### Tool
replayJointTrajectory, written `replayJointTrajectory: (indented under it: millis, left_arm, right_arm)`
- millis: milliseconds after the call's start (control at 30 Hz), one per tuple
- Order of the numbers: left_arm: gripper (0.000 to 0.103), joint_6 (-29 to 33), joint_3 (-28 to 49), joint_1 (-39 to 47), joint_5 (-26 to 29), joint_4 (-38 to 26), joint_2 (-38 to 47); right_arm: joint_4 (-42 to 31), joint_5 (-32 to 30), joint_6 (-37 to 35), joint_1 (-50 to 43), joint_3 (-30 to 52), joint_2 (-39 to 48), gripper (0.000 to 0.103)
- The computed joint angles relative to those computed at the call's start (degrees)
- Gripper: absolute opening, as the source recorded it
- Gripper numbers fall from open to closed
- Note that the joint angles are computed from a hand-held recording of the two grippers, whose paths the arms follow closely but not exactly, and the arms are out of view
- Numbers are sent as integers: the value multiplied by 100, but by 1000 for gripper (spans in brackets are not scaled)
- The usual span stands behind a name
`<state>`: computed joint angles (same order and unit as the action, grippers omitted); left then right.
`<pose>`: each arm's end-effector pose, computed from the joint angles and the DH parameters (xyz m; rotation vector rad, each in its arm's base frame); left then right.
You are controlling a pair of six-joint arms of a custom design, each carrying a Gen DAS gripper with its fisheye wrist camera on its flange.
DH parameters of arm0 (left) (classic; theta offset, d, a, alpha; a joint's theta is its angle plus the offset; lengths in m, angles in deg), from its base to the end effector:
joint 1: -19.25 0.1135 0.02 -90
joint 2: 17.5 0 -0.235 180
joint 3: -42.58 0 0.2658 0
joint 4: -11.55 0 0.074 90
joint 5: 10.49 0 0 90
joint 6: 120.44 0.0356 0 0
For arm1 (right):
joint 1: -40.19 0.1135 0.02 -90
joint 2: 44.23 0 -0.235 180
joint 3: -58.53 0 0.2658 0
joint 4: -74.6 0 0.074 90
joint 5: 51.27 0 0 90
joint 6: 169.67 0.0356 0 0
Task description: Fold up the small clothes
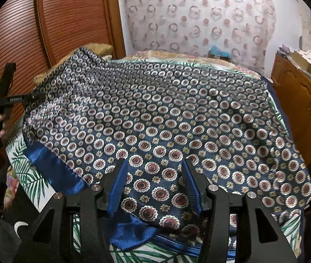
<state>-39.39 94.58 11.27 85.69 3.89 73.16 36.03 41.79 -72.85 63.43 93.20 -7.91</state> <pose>0.3023 -0.0463 0.1033 0.0315 2.3897 -0.2685 0.1661 0.0693 0.1743 -0.2977 2.2613 0.2156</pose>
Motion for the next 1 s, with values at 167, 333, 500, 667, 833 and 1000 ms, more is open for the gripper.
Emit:
replayJointTrajectory:
  millis: [167, 333, 500, 667, 833, 1000]
  left_arm:
    - [31, 63, 22, 4, 110, 7, 91]
    - [4, 140, -95, -234, 15, -3, -171]
    - [4, 94, -223, -644, -181, -154, -787]
    - [4, 28, -54, -1167, -325, -390, -1253]
    - [4, 42, 548, -1835, -506, -585, -1085]
    - [4, 164, 1272, -2384, -594, -780, -707]
  right_arm:
    - [188, 81, 46, 35, 2, 307, 54]
    - [286, 135, 44, 55, -60, 350, 55]
    - [252, -16, 73, -79, -189, 119, 55]
    - [-133, -216, 86, -334, -320, -541, 55]
    - [-724, -484, 30, -719, -441, -1411, 55]
    - [-1408, -688, -92, -1129, -519, -2288, 55]
